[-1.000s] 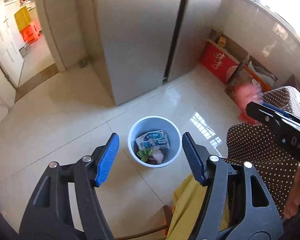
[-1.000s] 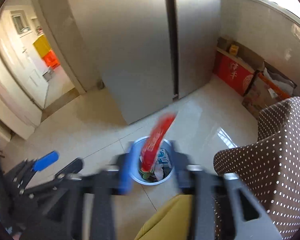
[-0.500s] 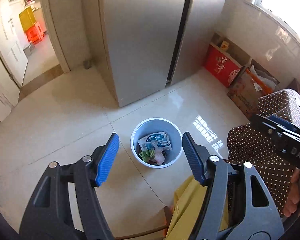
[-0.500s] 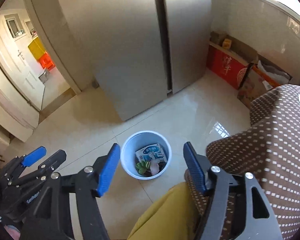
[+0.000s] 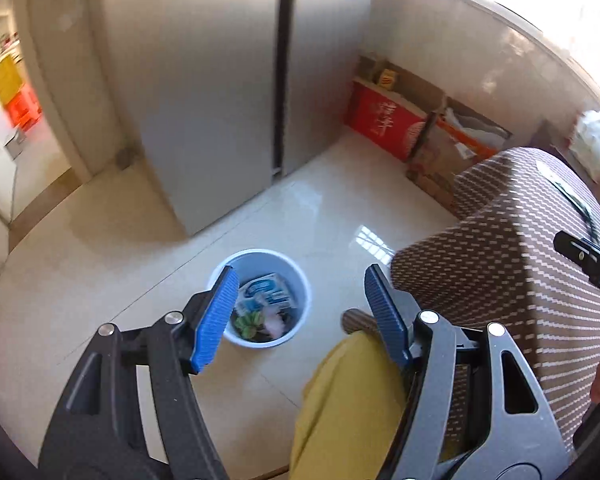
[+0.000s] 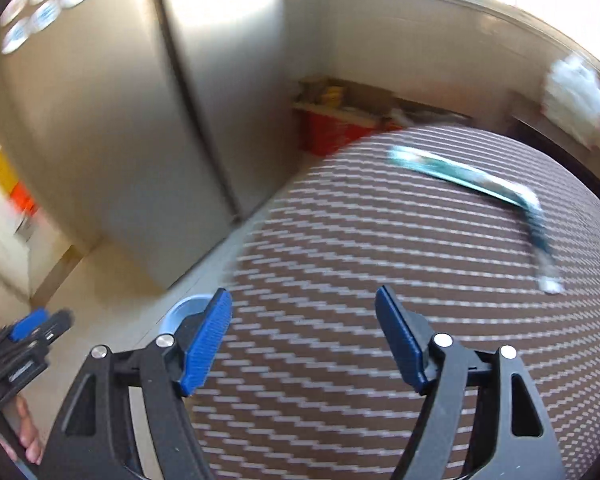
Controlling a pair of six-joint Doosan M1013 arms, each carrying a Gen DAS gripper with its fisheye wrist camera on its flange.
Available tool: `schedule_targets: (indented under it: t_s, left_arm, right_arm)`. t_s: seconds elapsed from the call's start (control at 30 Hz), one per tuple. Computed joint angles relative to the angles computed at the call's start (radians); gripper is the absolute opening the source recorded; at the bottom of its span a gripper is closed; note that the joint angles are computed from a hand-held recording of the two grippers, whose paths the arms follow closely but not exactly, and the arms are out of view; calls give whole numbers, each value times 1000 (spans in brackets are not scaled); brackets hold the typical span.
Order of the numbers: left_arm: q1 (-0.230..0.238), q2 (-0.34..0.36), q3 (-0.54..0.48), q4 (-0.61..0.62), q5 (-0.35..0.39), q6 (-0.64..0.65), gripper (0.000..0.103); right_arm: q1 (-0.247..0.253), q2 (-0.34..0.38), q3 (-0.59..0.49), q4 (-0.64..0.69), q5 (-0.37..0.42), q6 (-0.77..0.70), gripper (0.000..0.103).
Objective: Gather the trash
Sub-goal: 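Move the right tool to the table and grasp the blue toothpaste tube, then grasp the teal pet snack stick with the left tool while the right tool holds the tube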
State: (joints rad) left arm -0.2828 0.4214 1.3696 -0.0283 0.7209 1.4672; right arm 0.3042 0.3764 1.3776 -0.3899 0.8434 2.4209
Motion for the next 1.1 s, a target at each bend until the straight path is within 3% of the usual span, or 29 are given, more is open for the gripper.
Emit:
schedule_targets:
  t_s: [0.17,0.3,0.57,0.67,0.7,0.73,0.83,1.03,1.1]
  left_arm:
    - [-36,10,-33,-103,13,115,69]
    - [-68,21,-64,-150,24,169,72]
    - [-130,73,-164,-241,92,292,79]
    - [-150,100,-207,-272,132,348,83]
    - [-156,106,-216,-274,137,360,84]
    - [-166,116,-234,-271,152,374,84]
    - [-188,150,-290,-310,197,459,88]
    - [-237,216,-392,-297,242,585,89]
    - [-247,247,-440,-312,271,619,89]
  right_arm:
    - [-60,-62,78,-84,37,149,73]
    - [-106,-90,114,-113,51,183,73]
    - [-196,-72,115,-20,17,36,72]
    - [-200,-59,106,-37,-4,-22,43]
    - [-205,-59,108,-31,-23,-44,26]
    - [-209,-60,111,-27,-35,-50,14]
    - [-229,-87,141,30,-88,-23,13]
    - [-243,-174,228,-47,-207,139,13]
    - [-248,-188,237,-72,-207,190,13]
